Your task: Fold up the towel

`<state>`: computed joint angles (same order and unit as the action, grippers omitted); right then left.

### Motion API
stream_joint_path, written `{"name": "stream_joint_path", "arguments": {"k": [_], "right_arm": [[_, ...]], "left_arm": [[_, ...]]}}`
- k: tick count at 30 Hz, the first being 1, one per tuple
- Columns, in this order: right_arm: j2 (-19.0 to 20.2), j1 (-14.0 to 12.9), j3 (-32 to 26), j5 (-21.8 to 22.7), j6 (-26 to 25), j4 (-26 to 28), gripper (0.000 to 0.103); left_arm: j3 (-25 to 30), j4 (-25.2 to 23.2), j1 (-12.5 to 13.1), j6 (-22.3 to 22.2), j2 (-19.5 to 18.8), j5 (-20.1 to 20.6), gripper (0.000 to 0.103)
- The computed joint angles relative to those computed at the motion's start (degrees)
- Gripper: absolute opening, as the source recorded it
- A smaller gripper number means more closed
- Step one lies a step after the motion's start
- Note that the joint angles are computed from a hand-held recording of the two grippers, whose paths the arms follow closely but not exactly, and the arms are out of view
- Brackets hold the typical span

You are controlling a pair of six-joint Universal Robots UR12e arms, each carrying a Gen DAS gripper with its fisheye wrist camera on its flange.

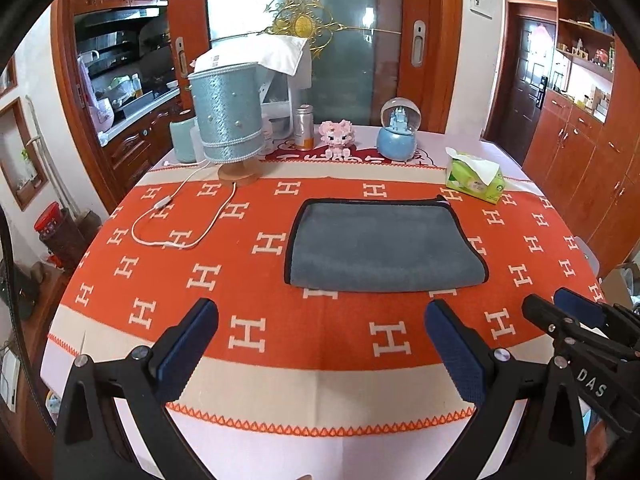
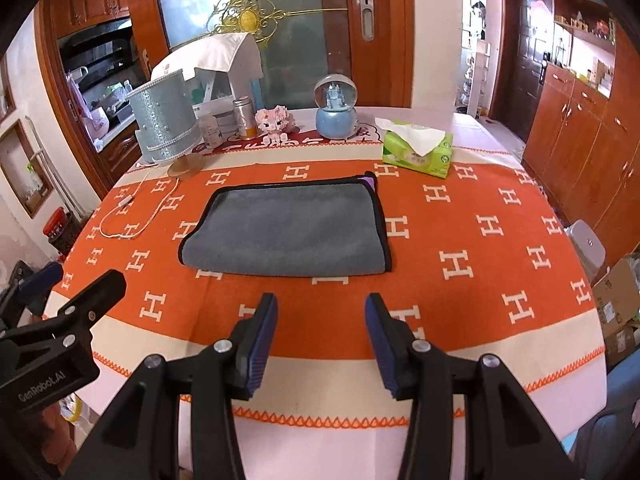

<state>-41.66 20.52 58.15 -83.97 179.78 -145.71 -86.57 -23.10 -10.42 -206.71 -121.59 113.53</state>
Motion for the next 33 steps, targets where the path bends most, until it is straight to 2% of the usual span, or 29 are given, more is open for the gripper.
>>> {"name": "stream_joint_path", "arguments": {"k": [7, 17, 26, 33], "right_arm": [[-2.06, -0.35, 4.28, 0.67, 1.84, -2.82, 0.046], [-3.92, -0.18, 7.71, 3.84, 0.61, -1.06, 0.046], [-5.18, 0.43, 10.15, -0.50, 0.16, -5.15, 0.046], [-5.50, 0.48, 10.85, -1.28, 0.06, -5.57, 0.047]], "left_arm": [[-2.24, -0.17, -0.15, -1.87, 1.50, -1.44, 0.102], [-4.20, -0.35, -1.01, -2.16, 2.69, -2.42, 0.102], [-4.37, -1.44, -1.48, -3.12, 2.97, -1.63, 0.102], [-4.25, -1.58, -1.77, -2.82, 2.91, -1.10, 0.102]]}}
